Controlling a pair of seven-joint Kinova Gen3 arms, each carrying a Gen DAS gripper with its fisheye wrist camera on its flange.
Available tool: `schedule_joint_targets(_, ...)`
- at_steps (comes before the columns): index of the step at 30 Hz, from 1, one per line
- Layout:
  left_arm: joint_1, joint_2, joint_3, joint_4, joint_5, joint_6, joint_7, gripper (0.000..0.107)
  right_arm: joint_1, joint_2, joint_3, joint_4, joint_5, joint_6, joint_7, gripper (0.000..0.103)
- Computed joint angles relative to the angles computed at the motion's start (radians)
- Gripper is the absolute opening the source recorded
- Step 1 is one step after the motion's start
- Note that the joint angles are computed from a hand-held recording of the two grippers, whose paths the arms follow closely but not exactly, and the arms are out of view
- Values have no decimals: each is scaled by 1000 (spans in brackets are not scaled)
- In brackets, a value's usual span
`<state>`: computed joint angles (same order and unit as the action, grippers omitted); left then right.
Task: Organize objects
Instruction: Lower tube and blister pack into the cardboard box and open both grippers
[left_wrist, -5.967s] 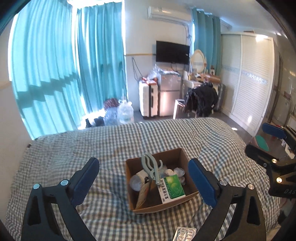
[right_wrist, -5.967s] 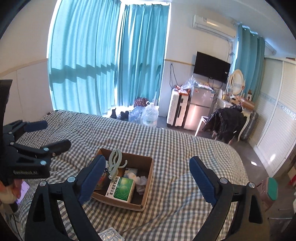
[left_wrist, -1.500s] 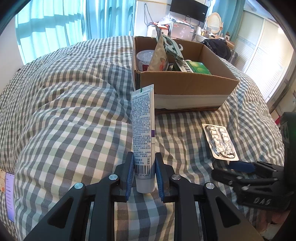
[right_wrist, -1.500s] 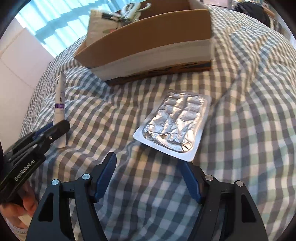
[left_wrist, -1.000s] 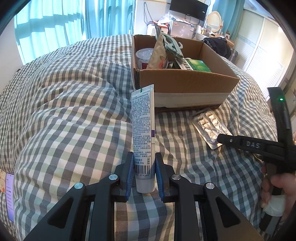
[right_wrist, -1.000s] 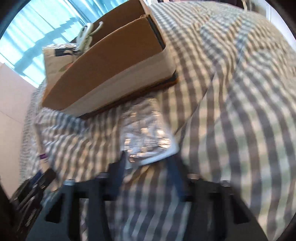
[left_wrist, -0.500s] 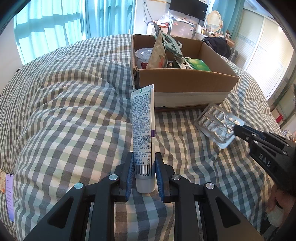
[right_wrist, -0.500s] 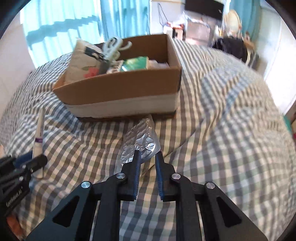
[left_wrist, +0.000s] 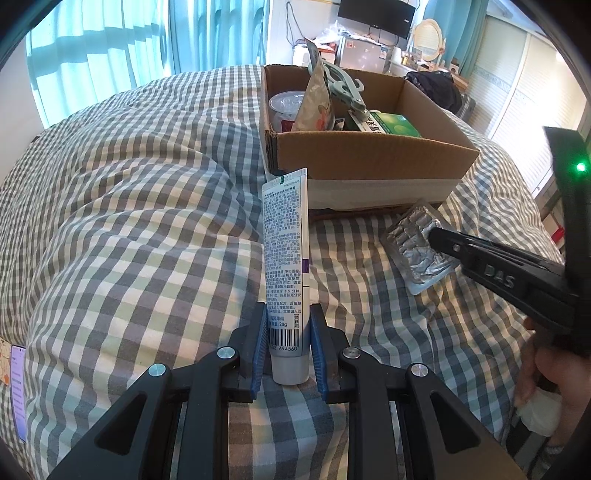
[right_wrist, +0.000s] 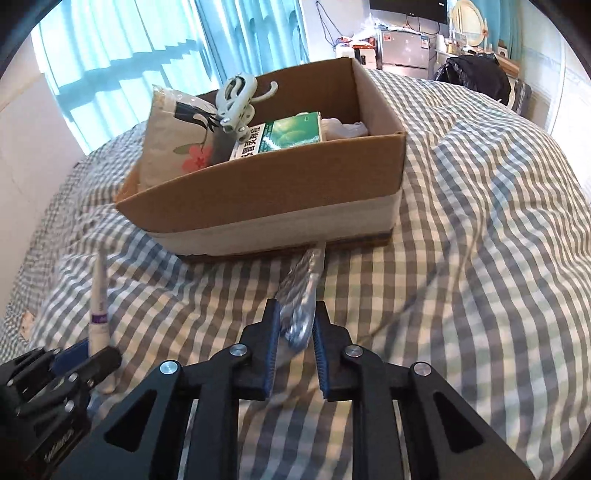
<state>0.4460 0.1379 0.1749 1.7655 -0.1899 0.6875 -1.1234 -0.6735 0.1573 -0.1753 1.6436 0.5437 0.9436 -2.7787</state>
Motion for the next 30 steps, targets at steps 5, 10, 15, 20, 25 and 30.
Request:
schedule_joint_targets(5, -1, 0, -1, 1, 2, -4, -4, 22, -37, 7, -6, -8, 55, 57, -16, 12)
schedule_joint_targets(10, 5, -12, 3, -3, -6, 5, -2, 22, -67, -16, -31, -14, 90, 125, -13, 9)
schedule_joint_targets(15, 11, -43, 14, -15, -14, 20, 9, 22, -107, -43, -65, -31, 140, 205, -18, 7)
schedule_joint_targets(20, 16, -85, 30, -34, -32, 37, 30, 22, -128, -94, -99, -50, 192, 266, -28, 7)
schedule_joint_targets(25, 9, -122, 49, -70, -53, 54, 39, 22, -127, -150, -150, -83, 257, 307, -39, 7)
schedule_joint_targets(30, -9, -125, 55, -149, -32, 70, -24, 22, -119, -175, -191, -147, 331, 341, 4, 7)
